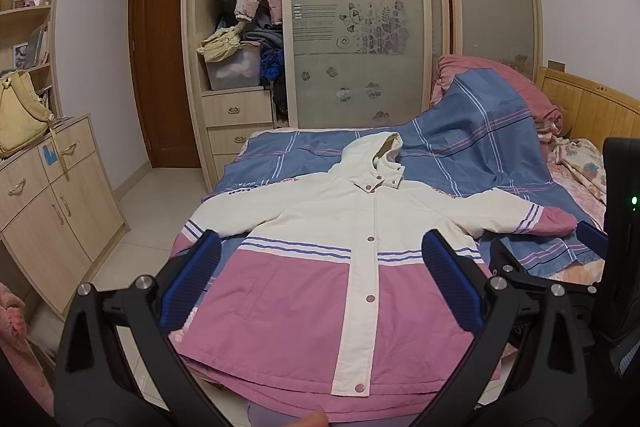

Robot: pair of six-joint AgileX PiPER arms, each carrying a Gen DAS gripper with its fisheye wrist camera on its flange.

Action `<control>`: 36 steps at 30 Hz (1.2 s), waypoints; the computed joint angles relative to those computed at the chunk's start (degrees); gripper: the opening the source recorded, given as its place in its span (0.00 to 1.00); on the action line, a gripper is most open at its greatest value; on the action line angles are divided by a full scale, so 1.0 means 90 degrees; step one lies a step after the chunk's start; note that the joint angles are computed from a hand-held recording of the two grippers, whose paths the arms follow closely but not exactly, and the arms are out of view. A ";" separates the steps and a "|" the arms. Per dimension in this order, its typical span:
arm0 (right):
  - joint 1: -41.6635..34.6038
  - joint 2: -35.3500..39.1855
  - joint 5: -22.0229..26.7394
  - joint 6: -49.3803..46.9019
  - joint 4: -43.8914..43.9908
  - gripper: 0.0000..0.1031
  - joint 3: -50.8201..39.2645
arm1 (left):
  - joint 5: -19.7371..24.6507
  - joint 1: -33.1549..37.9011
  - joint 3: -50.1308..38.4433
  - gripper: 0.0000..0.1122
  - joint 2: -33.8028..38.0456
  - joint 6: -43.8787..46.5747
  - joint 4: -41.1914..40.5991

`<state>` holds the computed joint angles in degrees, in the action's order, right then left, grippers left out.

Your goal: Fold large clothes

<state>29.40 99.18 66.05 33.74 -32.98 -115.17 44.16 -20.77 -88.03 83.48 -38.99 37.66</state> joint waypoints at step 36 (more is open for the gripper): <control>-0.0130 -0.0028 -0.0213 -0.0649 0.0751 0.99 -0.0143 | -0.0027 0.0324 0.0066 0.90 -0.0009 -0.0176 0.0085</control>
